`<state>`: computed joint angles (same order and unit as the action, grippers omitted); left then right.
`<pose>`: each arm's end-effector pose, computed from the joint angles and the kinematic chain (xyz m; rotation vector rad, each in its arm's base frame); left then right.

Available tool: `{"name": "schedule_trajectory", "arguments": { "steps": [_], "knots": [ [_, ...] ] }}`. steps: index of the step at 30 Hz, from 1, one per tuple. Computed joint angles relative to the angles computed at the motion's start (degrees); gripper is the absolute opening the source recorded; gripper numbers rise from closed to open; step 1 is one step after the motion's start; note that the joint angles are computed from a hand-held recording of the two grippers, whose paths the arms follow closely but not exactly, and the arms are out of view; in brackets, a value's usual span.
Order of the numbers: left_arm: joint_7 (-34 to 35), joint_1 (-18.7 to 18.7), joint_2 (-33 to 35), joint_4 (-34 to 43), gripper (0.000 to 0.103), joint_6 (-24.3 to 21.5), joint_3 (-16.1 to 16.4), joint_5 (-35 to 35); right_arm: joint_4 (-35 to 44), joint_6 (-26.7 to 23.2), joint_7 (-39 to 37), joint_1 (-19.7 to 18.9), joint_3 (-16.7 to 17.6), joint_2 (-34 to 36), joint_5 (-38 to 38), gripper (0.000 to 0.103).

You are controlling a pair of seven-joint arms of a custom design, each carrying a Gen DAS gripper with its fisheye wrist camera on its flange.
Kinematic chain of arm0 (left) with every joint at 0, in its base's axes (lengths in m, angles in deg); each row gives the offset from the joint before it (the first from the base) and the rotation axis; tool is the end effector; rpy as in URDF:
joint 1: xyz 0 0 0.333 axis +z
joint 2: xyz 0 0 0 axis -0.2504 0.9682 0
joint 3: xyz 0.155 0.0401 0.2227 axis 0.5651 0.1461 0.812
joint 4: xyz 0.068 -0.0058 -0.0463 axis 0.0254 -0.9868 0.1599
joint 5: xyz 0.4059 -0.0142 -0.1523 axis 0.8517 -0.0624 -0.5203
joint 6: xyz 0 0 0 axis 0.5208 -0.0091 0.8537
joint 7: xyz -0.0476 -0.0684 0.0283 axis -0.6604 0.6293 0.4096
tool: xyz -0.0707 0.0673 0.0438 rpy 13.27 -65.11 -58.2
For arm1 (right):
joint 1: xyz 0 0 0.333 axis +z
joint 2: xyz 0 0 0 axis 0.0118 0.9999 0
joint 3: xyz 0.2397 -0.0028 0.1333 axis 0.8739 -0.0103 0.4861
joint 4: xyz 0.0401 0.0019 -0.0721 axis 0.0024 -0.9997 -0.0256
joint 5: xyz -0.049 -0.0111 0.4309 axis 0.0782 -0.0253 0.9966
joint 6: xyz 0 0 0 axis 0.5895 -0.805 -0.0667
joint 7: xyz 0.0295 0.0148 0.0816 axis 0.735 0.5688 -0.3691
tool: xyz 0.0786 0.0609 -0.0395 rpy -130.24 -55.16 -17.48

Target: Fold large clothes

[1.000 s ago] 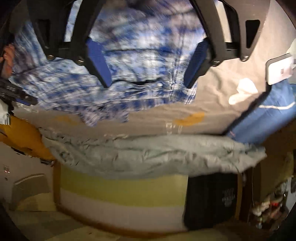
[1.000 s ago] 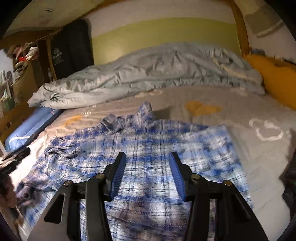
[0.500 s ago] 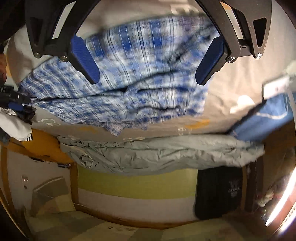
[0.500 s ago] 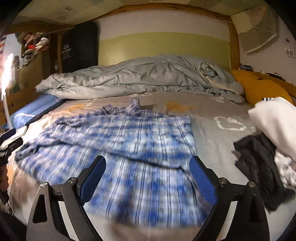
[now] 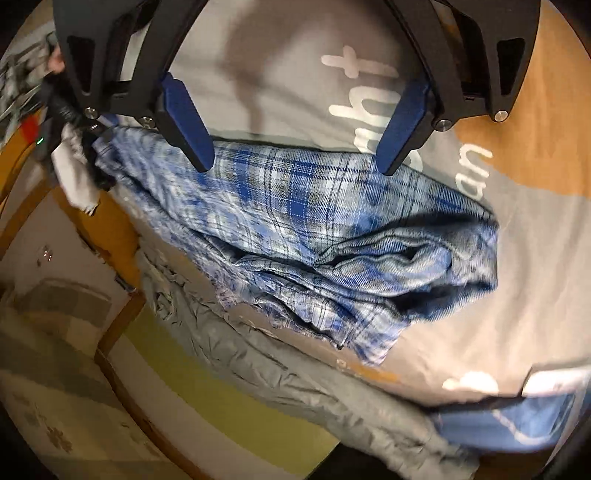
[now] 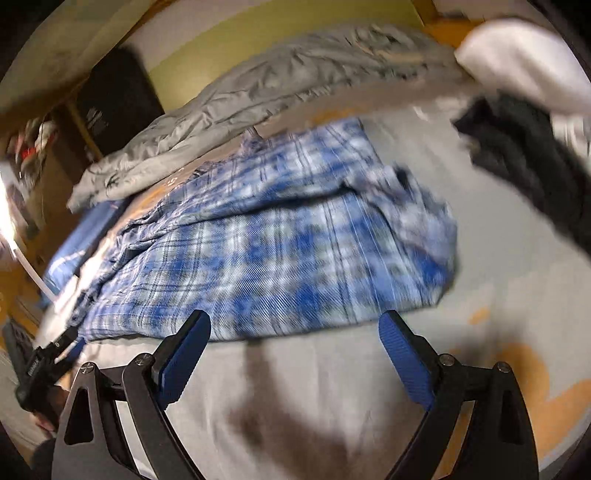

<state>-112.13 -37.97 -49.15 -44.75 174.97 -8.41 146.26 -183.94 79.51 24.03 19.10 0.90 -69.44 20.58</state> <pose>0.3721 -0.4093 0.4104 -2.2620 0.9431 -1.1822 0.5479 0.1892 0.4278 -1.8798 1.3132 -0.0235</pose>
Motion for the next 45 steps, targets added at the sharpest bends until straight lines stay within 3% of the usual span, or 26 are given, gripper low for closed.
{"name": "schedule_trajectory", "arguments": {
  "steps": [3, 6, 11, 12, 13, 14, 15, 16, 17, 20, 22, 24, 26, 30, 35, 39, 43, 45],
  "knots": [
    [4.71, -0.97, 0.7, 1.28, 0.074, -0.86, 0.6, -5.96, 0.36, -1.67, -1.85, 0.22, -0.58, 0.14, 3.06, 0.086],
    [2.55, -0.64, 0.12, 0.45, 0.07, 1.7, 0.62, -5.16, 0.82, -5.75, -5.08, 0.23, -1.07, 0.48, 6.86, 0.08],
    [-2.52, 1.85, 1.57, 1.59, 0.07, 1.34, 1.41, -3.14, 3.41, -0.79, -9.28, 0.83, 0.27, 3.76, 10.75, 0.077],
    [-2.19, 1.95, 2.12, 2.33, 0.063, -0.02, 1.42, -3.43, 4.46, 0.71, -7.72, 0.77, 0.7, 4.85, 9.88, 0.067],
    [-1.55, 1.86, 2.77, 3.25, 0.033, -2.21, 1.25, -3.7, 5.33, 3.71, -4.7, 0.81, 1.42, 5.9, 7.11, 0.051],
    [-0.39, 1.82, 3.42, 3.7, 0.017, -2.71, 1.5, -3.59, 6.03, 5.87, -2.49, 0.82, 1.88, 6.67, 4.55, 0.041],
    [-0.81, 1.86, 3.3, 3.06, 0.008, -1.14, 1.96, -2.96, 6.63, 6.99, -1.59, 0.75, 2.06, 7.27, 2.96, 0.018],
    [-3.44, 1.89, 2.71, 2.24, 0.007, -0.69, 1.79, -1.47, 7.08, 6.67, -1.8, 0.58, 2.05, 7.54, 2.78, 0.01],
    [-5.25, 1.75, 2.02, 1.78, 0.006, -1.36, 1.24, 0.3, 7.42, 6.05, -2.55, 0.35, 1.95, 7.56, 3.57, 0.009],
    [3.94, -0.16, 1.14, 4.43, 0.007, -10.93, -0.89, 0.53, 4.94, 9.37, -10.05, 0.79, 2.3, 3.74, 7.5, 0.006],
    [5.76, -1.16, -0.31, 5.35, 0.006, -12.87, -1.13, -0.14, 2.31, 14.62, -15.08, 2.24, 2.65, -0.08, 8.55, 0.006],
    [7.69, -2.24, -2.15, 6.12, 0.006, -15.23, -1.95, -1.82, -0.51, 17.11, -12.24, 2.72, 2.95, -4.11, 4.96, 0.006],
    [11.5, -3.43, -2.98, 7.42, 0.006, -19.04, -3.15, -3.71, -3.01, 15.19, -10.43, 3.7, 1.39, -8.51, 4.75, 0.006],
    [17.55, -5.38, -2.51, 9.42, 0.006, -22.46, -3.89, -8.71, -8.19, 15.05, -10.7, 5.5, -0.47, -15.04, 3.76, 0.006],
    [19.1, -6.82, -0.67, 11.69, 0.006, -25.36, -4.28, -10.98, -12.03, 13.52, -6.38, 5.61, -1.63, -19.52, 0.35, 0.006],
    [24.26, -6.31, -0.07, 13.93, 0.007, -26.67, -2.66, -11.0, -11.04, 14.3, -6.62, 6.46, -2.28, -18.95, -1.78, 0.006],
    [26.96, -3.04, -0.54, 14.65, 0.007, -21.23, 1.41, -13.19, -1.86, 14.24, -0.79, 5.21, -0.52, -10.61, -5.58, 0.006],
    [30.51, -0.66, 2.06, 17.42, 0.007, -20.0, 3.05, -13.73, 3.82, 14.67, 5.4, 3.11, 1.97, -4.85, -11.25, 0.006]
  ]
}}
